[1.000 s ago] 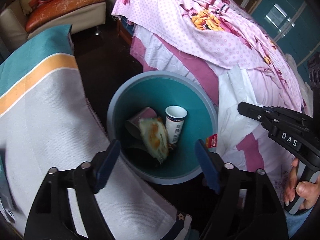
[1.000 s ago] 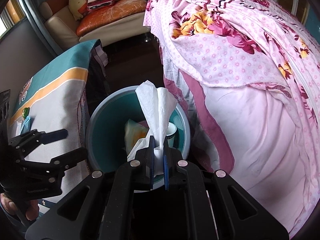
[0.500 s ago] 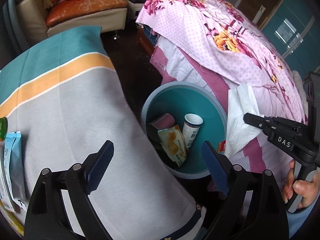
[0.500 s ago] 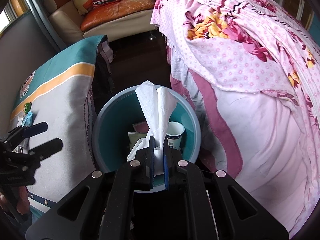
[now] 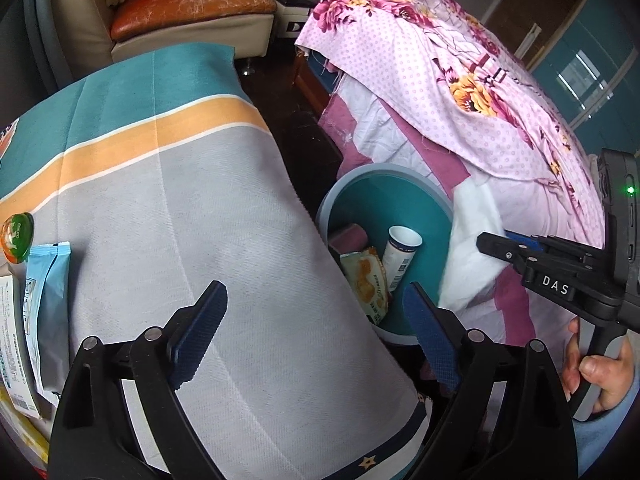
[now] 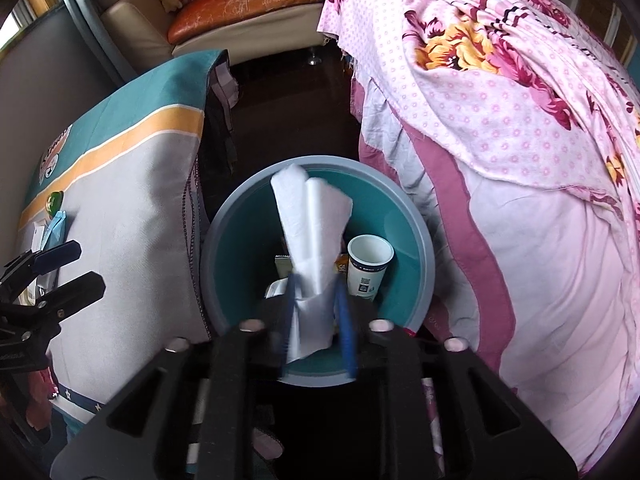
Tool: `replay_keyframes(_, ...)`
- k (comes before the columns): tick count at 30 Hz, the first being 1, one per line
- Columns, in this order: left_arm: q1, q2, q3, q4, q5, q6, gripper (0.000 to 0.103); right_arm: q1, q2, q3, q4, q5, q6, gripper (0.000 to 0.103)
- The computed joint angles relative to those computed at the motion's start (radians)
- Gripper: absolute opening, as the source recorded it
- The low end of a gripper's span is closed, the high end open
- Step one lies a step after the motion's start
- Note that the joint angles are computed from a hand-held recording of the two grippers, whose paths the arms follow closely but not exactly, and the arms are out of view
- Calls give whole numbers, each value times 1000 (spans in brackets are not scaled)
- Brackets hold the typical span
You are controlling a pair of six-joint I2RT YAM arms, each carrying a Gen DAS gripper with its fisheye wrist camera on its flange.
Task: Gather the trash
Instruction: 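Move both tools back over the medicine box and wet-wipe pack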
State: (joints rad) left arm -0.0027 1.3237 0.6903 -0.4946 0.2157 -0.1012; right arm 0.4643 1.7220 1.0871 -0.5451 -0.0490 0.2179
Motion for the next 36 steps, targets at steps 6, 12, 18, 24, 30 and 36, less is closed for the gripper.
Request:
replay_keyframes(6,51,-10,-7,-16,29,18,91,24,0,18,-23,29,18,53)
replay_keyframes(12,97,-59,-21,-48,54,41,91,42,-24,29,-61,40,41,75)
replay_keyframes(18,152,-139,-34,-111,72,82,93,86,-61,32,-97,53,80,76)
replay_keyframes(24,269,-230,-44,-199,110,166,94,172,-69,55,-128,72,127,77)
replay_keyframes(30,468,-276,-33,-300,172,322,94,272,-46,111,-161,89,172,81)
replay_keyframes(36,738,-252,1,-373,200,570,94,366,38,198,-185,88,218,81)
